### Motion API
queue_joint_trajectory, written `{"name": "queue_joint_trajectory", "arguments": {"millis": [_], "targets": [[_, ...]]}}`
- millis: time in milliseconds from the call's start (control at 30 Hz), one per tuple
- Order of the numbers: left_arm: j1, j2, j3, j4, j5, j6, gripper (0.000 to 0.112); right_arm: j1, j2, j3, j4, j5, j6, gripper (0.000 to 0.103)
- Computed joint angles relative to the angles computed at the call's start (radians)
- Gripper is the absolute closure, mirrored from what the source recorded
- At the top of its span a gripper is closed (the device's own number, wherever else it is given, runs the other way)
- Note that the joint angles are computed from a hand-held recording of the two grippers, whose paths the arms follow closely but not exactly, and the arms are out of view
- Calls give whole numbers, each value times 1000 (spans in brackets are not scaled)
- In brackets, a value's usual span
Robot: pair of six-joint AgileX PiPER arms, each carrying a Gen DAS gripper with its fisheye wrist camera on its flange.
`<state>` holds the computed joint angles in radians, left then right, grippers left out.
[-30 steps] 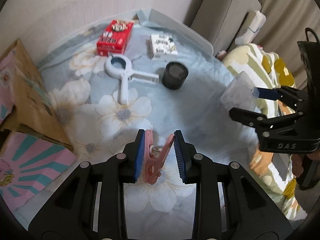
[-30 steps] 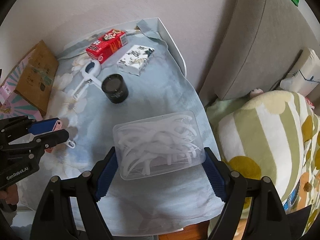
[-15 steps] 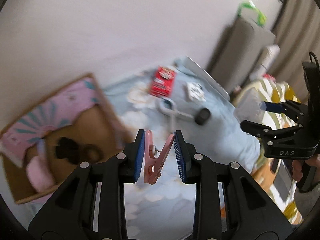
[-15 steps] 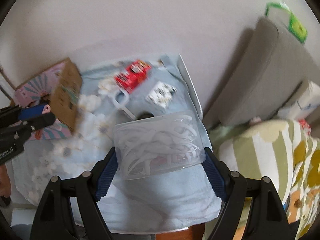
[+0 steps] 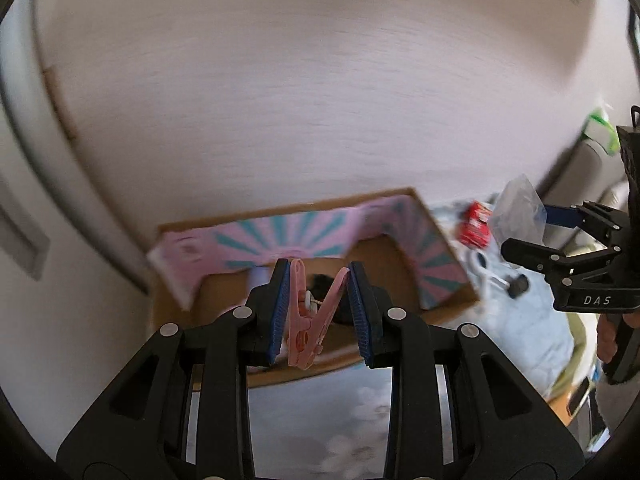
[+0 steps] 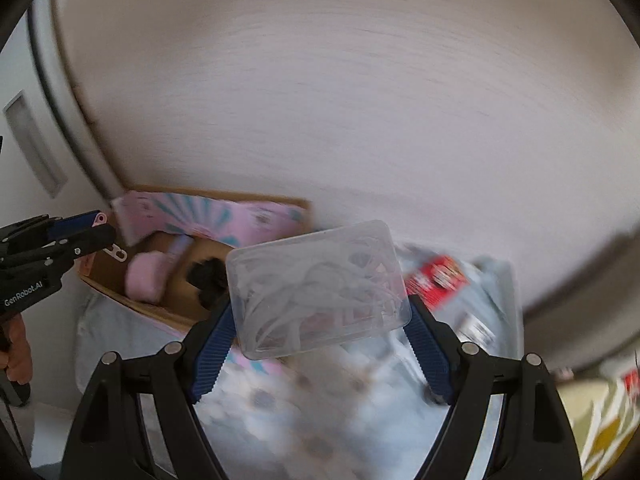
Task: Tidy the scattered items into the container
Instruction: 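Carry the clothespin in the left tool and the clear box in the right tool over the cardboard box, then open both tools to drop the clothespin and clear box into the cardboard box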
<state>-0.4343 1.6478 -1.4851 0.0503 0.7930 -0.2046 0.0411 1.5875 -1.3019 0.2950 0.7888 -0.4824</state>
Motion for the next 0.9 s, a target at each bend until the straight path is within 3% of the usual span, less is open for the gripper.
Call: {"name": "queue_joint_trajectory", "arguments": {"millis": [133,300,567,900], "targets": [[90,19,2,-80,-6,90,86,101,93,-102,-23,18,47,25],[118,108,-35,-108,-6,112,86,198,220,-206,-69,21,102,25],[105,265,-121,-93,37,85,86,239,402,-336,-125,68,198,25],[120,334,-147,-92,48,66,86,252,506,-409,-162,92,255,25]]}}
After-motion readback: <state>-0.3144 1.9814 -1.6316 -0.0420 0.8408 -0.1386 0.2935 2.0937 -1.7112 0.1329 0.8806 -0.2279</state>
